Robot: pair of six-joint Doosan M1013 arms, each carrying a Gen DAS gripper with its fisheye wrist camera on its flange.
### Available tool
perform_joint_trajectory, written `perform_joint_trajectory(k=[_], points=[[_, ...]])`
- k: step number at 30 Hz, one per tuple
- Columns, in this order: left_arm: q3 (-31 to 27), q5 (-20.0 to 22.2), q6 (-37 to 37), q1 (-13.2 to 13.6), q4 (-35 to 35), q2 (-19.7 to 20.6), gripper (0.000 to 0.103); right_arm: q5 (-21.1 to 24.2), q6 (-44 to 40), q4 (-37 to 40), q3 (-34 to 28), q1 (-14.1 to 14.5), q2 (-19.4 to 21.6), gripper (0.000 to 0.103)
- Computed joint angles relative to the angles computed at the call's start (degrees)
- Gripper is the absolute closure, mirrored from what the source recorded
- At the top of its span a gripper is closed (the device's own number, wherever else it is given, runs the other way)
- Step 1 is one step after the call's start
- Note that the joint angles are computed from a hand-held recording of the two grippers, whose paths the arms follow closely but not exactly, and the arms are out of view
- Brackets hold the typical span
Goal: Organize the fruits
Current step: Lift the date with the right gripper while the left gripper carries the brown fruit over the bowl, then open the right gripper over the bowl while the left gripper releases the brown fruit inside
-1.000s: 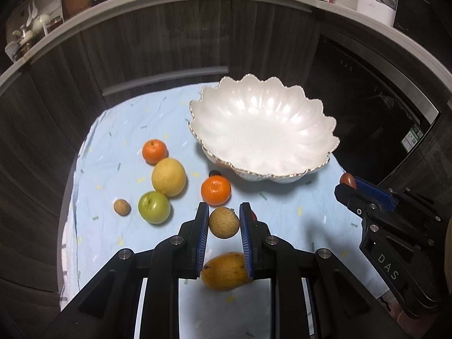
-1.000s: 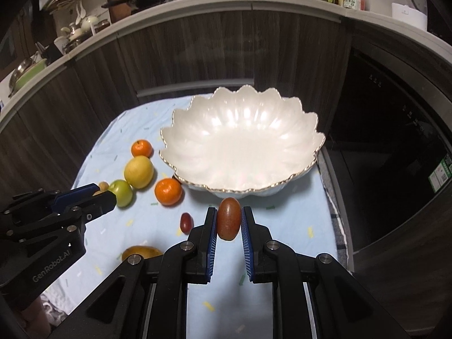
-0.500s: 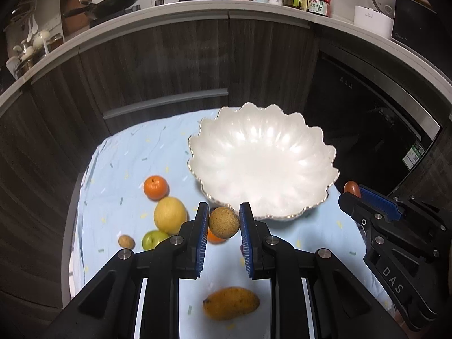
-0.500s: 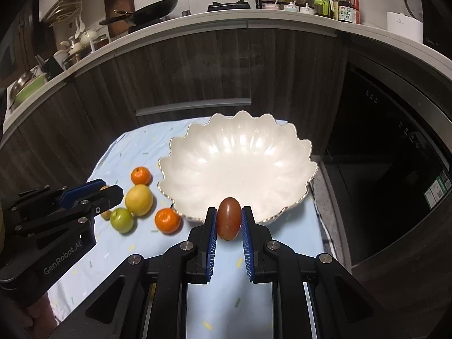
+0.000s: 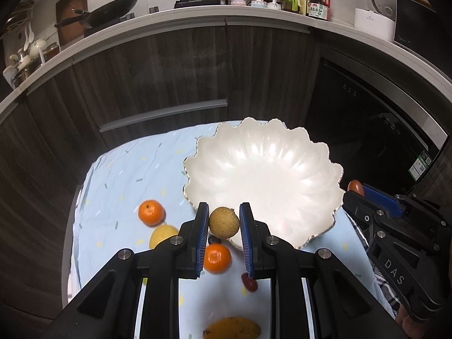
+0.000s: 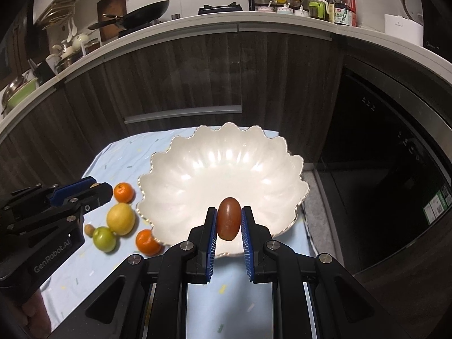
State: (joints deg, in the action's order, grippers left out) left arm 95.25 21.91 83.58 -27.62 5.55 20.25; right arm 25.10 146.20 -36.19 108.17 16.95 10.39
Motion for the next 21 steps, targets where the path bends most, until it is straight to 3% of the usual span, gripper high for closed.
perform_joint_trajectory(k=[13, 21], points=[[-4.67, 0.01, 7.07, 0.65, -6.05, 5.01, 0.08, 0.66, -0.48, 0.96, -2.12, -2.62, 3.37, 0.085], [-7.93, 2.6, 11.13, 0.64, -9.92, 8.58, 0.08, 1.07, -4.58, 6.72, -3.77, -4.18, 6.17, 0.085]])
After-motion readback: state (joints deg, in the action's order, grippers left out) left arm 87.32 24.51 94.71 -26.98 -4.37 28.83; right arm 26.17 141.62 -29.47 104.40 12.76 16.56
